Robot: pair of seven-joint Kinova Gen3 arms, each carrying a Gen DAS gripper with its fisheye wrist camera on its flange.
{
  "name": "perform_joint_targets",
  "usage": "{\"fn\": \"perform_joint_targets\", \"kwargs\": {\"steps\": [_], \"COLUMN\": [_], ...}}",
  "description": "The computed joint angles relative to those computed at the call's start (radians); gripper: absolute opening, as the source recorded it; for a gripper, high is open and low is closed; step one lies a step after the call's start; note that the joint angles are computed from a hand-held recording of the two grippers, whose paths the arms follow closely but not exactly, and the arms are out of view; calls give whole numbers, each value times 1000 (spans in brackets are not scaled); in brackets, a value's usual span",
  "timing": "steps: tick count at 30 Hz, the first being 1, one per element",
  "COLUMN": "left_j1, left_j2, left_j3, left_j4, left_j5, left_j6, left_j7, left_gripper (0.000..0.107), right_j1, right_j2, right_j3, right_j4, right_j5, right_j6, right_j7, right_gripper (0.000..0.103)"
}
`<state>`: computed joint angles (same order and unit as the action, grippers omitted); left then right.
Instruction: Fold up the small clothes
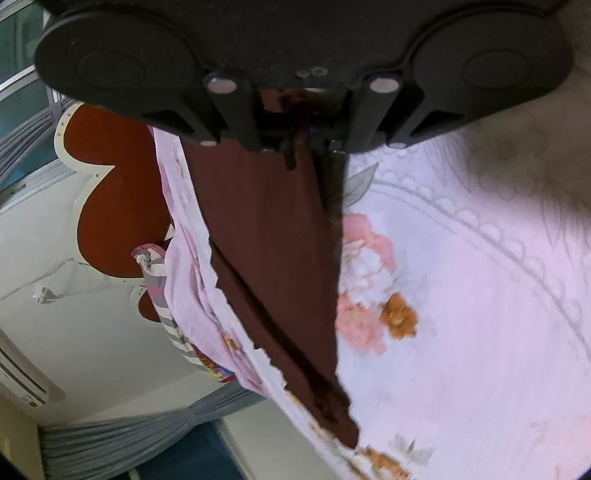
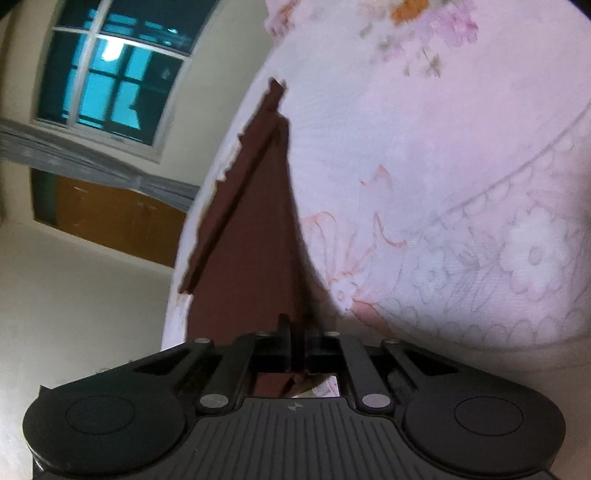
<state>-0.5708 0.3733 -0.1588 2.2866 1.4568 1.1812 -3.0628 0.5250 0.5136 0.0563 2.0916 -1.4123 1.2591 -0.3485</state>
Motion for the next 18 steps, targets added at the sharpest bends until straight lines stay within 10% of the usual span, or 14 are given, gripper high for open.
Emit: {"fn": "perform_joint_targets", "kwargs": {"steps": [8, 18], "left_j1": [-31, -62], "left_j2": [31, 100], "left_j3": [-18, 15], "left_j4": [3, -55], "left_j5": [-9, -39], "left_j6": [29, 111], "left_j7": [-1, 39], "left_gripper": [5, 14], "right_j1": [-9, 105], "right_j2": [42, 124], "right_j3": [47, -135], "right_j4": [4, -96], "right_j5": [-19, 52], "right_j6": [30, 42], "right_j7": [16, -46], "right_gripper": [5, 20]}}
